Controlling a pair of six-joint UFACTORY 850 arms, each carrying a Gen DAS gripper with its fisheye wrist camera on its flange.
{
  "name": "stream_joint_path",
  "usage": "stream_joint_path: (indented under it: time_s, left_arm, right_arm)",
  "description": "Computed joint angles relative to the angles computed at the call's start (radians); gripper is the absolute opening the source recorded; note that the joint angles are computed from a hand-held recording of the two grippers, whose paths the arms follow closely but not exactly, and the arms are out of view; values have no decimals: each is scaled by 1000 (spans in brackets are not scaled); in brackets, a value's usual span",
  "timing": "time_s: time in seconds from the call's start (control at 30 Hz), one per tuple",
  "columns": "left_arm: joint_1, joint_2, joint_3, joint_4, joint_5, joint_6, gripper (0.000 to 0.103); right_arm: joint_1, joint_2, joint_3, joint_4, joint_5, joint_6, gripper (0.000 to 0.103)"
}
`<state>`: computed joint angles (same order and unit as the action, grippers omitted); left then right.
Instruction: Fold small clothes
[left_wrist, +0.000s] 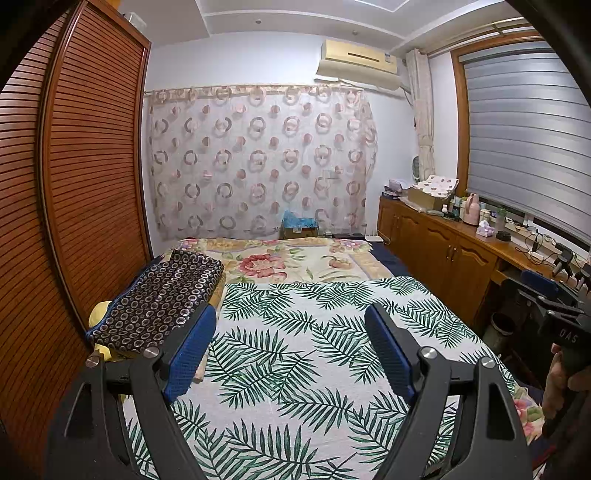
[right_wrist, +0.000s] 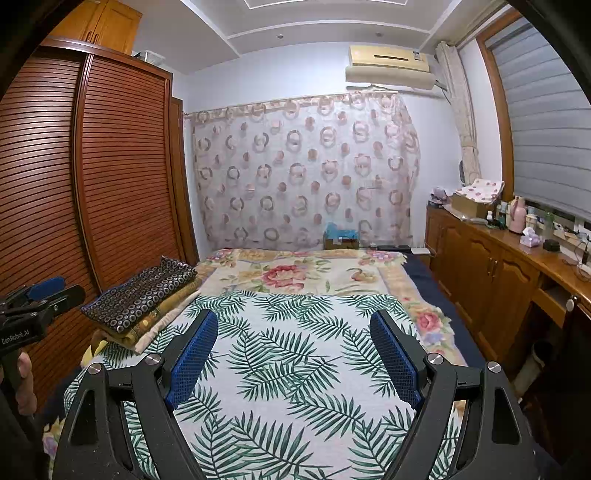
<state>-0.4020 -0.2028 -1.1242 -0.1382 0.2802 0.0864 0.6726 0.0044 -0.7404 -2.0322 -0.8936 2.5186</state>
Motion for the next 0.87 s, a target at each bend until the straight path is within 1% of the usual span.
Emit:
stream_joint_path:
  time_s: [0.87]
  left_arm:
    - [-3, 4, 5, -15, 1, 11, 83]
  right_arm:
    - [-5, -1, -1, -9, 7, 6, 86]
